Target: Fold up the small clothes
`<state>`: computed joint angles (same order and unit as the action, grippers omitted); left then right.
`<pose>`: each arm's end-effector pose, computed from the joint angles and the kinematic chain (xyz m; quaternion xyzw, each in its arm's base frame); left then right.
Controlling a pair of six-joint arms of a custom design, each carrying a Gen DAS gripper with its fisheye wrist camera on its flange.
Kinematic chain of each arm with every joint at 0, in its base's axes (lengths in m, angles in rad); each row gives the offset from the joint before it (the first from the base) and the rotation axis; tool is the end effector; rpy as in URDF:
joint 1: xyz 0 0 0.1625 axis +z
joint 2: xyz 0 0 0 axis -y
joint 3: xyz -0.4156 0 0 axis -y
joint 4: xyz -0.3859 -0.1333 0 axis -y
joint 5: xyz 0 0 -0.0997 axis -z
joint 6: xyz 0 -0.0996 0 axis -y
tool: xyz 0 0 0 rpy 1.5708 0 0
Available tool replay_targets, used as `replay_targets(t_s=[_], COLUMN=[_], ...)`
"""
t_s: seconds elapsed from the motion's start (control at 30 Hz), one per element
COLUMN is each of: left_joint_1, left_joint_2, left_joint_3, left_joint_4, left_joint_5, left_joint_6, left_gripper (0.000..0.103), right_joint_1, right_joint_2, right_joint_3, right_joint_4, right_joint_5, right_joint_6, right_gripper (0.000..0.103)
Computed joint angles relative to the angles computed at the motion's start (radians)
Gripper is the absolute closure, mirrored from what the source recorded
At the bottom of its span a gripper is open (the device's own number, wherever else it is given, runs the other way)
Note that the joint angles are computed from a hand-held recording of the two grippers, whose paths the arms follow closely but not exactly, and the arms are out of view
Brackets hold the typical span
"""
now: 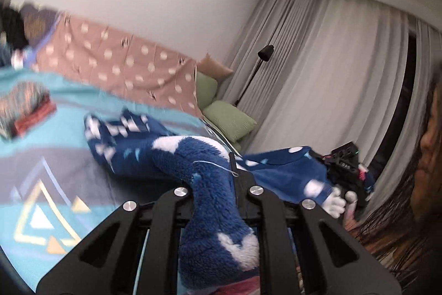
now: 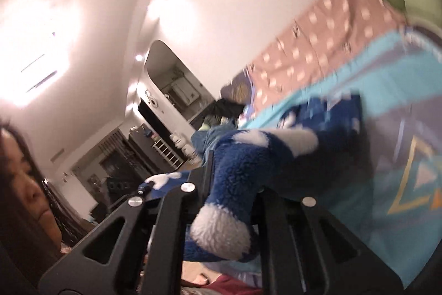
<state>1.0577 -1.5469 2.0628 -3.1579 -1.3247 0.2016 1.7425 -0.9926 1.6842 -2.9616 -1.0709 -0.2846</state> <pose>-0.0974 -0.4939 0.4288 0.2398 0.8215 -0.5167 0.0257 0.2906 -0.6163 0.2617 -0.2884 0.8676 -0.3445 0.2133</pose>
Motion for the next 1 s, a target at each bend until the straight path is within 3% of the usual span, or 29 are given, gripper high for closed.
replay_targets(t_s=[0.1,0.23,0.5,1.0], left_joint_1=[0.005,0.055,0.089,0.145], left_joint_2=[0.029,0.095,0.163,0.293], left_joint_3=[-0.021,-0.075,-0.171,-0.384], left_joint_4=[-0.016,-0.027,-0.004,0.042], left_joint_5=[0.058,0.053,0.076,0.035], left_joint_6=[0.008,-0.045,-0.031,-0.009], left_gripper=[0.090,0.090,0.090,0.089], right_joint_1=[-0.002,-0.005,0.017,0.033], right_joint_2=[0.024,0.089,0.187,0.350], right_joint_3=[-0.025,-0.087,-0.190,-0.486], right_joint_4=[-0.020,-0.031,-0.075,0.052], right_joint_5=[-0.057,-0.099,-0.142,-0.154], right_joint_6=[0.038,0.103,0.069,0.054], right_gripper=[0.093,0.092,0.091,0.089])
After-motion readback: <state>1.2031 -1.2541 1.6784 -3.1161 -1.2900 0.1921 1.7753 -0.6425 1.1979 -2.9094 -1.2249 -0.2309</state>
